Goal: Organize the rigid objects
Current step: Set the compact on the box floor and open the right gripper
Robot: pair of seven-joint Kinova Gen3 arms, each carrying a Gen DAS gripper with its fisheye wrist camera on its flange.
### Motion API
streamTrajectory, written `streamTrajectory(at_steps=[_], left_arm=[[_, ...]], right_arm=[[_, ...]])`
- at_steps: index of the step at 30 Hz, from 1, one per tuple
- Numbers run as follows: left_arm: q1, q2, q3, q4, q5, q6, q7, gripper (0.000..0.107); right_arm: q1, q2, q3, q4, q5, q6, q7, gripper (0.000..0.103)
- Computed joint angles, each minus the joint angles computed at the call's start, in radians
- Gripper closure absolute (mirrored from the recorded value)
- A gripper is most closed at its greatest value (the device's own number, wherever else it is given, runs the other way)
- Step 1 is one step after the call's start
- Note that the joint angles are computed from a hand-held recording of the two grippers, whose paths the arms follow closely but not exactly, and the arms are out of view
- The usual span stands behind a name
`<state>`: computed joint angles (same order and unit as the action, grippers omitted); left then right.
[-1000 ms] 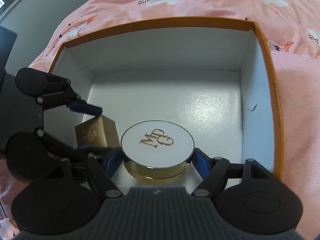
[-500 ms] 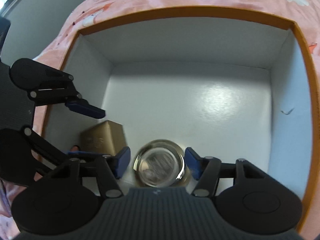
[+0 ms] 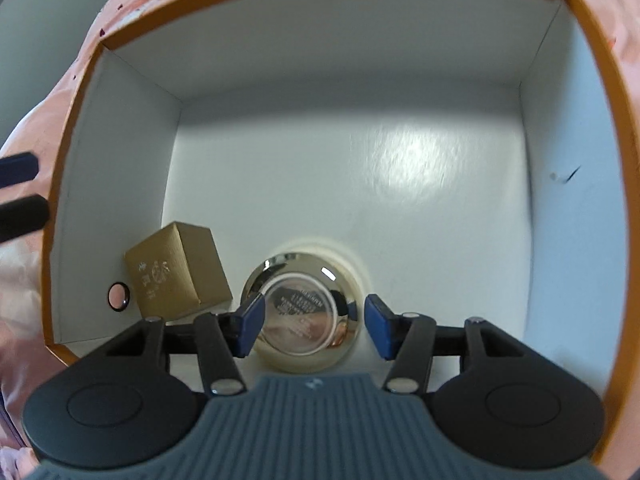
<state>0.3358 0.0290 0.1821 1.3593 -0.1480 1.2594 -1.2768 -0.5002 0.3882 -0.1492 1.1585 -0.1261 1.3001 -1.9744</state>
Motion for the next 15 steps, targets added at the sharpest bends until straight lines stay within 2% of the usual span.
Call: streamTrajectory(at_steps=[3, 7, 13, 15], left_arm=[[-0.027, -0.008, -0.020, 0.004, 0.052, 0.026, -0.025, 0.074], [-0.052, -0.017, -0.029, 0.035, 0.108, 0.017, -0.049, 0.080], [-0.079, -0.023, -0.037, 0.064, 0.176, -0.007, -0.084, 0.084], [-0.077, -0.023, -0.031, 0.063, 0.170, -0.004, -0.077, 0.084]], right_arm=[[-0.020, 0.003, 0.004, 0.005, 0.019, -0.007, -0.025, 0.054], [-0.025, 0.011, 0.002, 0.006, 0.011, -0.029, -0.053, 0.055], [-0.054, 0.031, -0.002, -0.027, 0.048, -0.052, -0.042, 0.055], [-0.044, 0.043, -0.014, -0.044, 0.023, -0.040, -0.010, 0.055]])
